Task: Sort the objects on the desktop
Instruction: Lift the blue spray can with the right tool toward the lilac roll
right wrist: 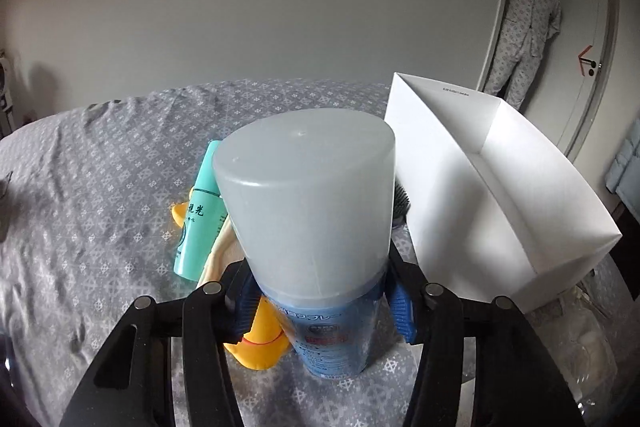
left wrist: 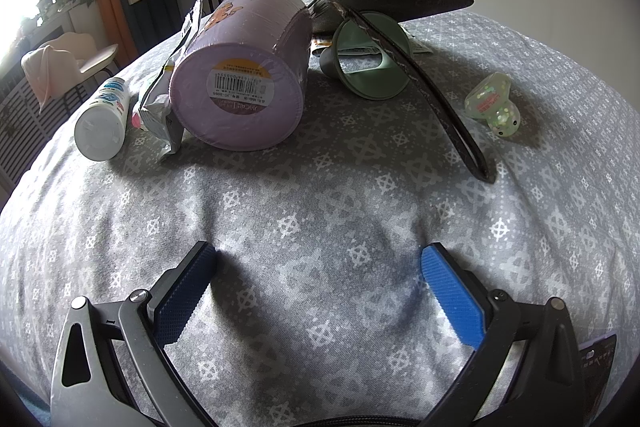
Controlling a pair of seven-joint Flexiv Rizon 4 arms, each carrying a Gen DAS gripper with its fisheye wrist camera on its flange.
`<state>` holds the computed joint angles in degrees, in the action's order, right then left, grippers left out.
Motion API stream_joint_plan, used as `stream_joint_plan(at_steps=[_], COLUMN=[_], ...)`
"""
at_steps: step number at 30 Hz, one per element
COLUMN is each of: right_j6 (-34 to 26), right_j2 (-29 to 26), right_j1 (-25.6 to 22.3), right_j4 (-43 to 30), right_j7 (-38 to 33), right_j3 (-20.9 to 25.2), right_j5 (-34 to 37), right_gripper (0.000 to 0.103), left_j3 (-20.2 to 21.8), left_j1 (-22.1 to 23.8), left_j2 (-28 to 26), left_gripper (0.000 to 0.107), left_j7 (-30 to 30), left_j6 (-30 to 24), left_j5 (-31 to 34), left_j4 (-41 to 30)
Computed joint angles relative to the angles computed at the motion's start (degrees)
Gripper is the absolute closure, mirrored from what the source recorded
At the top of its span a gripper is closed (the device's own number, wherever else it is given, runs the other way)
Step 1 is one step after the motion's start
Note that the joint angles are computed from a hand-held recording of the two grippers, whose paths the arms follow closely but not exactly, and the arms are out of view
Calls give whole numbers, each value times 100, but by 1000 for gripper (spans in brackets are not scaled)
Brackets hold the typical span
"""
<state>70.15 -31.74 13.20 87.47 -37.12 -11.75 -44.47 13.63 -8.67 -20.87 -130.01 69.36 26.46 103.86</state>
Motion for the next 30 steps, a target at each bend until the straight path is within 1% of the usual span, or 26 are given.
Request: stream_joint_plan(at_steps=[2,3,5,7,9,12,14,17,19,21,24,26,30], right_j6=[102,236,375,501,586,707,711,579,379,138,-360,-640,-1282], right_j2=[83,270,413,587,716,768,681,366,48,-282,-820,-1084,-1798], right_j1=[73,117,154,206,181,83,0,-91,-183,-161,24,114,419], right_j4=[145,410,584,741,752,547,279,-287,-780,-1236,-1995,-2379,-3467], right_j7=[117,303,627,991,1191,1232,839,-341,-1226,-1897,-2804,-3342,-4149], right_j3=[-127,-243,-336,-449,-417,-215,79,738,1339,1765,2197,2477,2840], right_j5=[-190,-389,-659,-1107,-1455,-1713,-1501,-502,310,818,1264,1565,2071], right_gripper=[52,53,53,53,53,53,53,53,53,53,53,53,53], left_j3=[-5,-7,-9,-9,-9,-8,-7,-6,-5,-4,-2,0,5], left_j1=[5,6,7,7,6,5,4,2,2,0,-2,-3,-9], left_j2=[1,-3,-9,-13,-17,-24,-28,-34,-40,-43,-53,-53,-62], left_gripper=[4,4,4,4,4,4,4,4,4,4,4,4,4], left_j7=[2,1,0,-1,-1,-1,-2,0,1,3,3,6,2], left_j6=[0,-2,-3,-3,-5,-5,-4,-4,-4,-5,-6,-5,-4], left_j5=[-1,-1,-2,-2,-3,-5,-6,-9,-12,-15,-20,-22,-22], left_j4=[2,-3,-10,-14,-18,-26,-30,-36,-41,-45,-55,-54,-64])
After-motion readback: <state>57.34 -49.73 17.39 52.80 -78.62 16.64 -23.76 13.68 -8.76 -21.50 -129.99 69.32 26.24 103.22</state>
